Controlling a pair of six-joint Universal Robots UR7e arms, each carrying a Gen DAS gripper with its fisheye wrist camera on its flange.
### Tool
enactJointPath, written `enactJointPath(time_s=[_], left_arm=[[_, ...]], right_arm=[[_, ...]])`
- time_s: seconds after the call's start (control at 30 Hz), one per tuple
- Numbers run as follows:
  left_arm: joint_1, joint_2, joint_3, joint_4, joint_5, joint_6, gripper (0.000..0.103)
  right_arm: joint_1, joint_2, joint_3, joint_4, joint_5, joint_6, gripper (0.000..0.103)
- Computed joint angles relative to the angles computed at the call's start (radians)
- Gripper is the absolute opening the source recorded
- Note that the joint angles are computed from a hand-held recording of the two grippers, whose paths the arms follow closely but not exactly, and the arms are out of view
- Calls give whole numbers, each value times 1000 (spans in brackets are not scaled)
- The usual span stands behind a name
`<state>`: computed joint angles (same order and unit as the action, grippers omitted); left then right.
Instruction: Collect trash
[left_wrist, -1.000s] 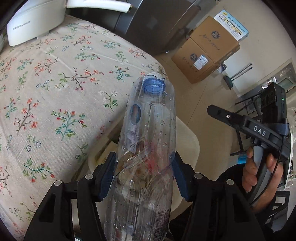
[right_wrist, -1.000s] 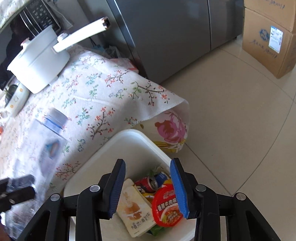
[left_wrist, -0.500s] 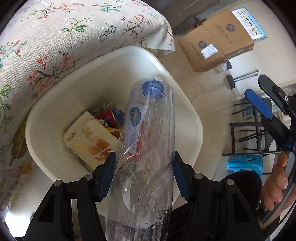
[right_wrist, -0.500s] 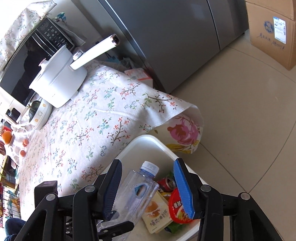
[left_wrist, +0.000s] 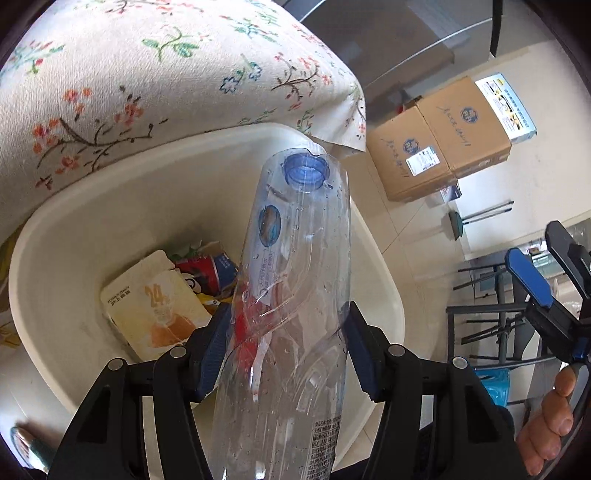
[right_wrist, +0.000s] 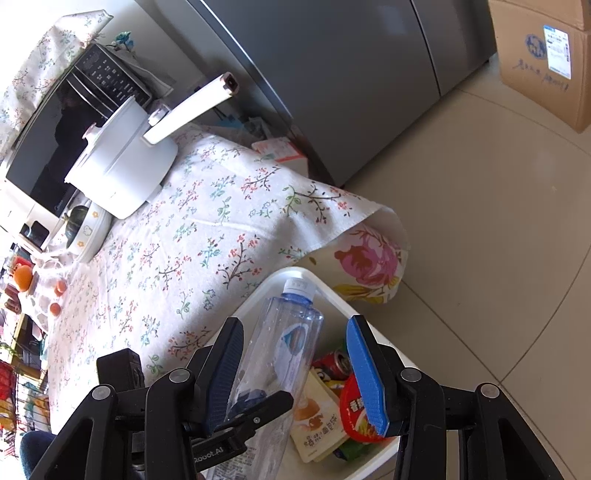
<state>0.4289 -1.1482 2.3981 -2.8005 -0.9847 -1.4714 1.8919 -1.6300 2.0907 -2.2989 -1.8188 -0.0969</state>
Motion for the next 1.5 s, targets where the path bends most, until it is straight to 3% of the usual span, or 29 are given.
enactJointPath(time_s=[0.1, 0.3, 0.37, 0.5, 0.6, 0.67, 0.93, 1.03, 1.17, 1.33, 1.5], left_arm=[[6, 10, 18, -26, 18, -58, 63], [14, 47, -9, 11, 27, -59, 63], [37, 66, -20, -11, -5, -36, 63], [130, 80, -66, 6, -154, 1, 72], [120, 57, -61, -1, -154, -9, 79], [100, 36, -74, 47, -144, -8, 84], [39, -67, -149, 414, -84, 4, 84], [15, -135, -130, 473, -81, -3, 84], [-26, -205, -157, 643, -49, -63, 84], [-63, -300, -170, 780, -13, -121, 84], [-91, -384, -158, 882, -4, -208, 84]], right_arm=[[0, -1, 2, 3, 6, -2, 52], [-3, -7, 4, 1, 13, -8, 52], [-6, -9, 4, 0, 14, -9, 52], [-7, -8, 3, 2, 15, -8, 52], [-9, -9, 3, 2, 18, -15, 52], [-9, -12, 4, 0, 19, -18, 52], [2, 4, 0, 26, 6, -19, 53], [16, 24, -3, 75, -19, -20, 56], [1, 55, -2, 179, -43, 21, 56], [-13, 96, 22, 231, -85, 42, 40], [-11, 183, 58, 271, -167, 93, 36]])
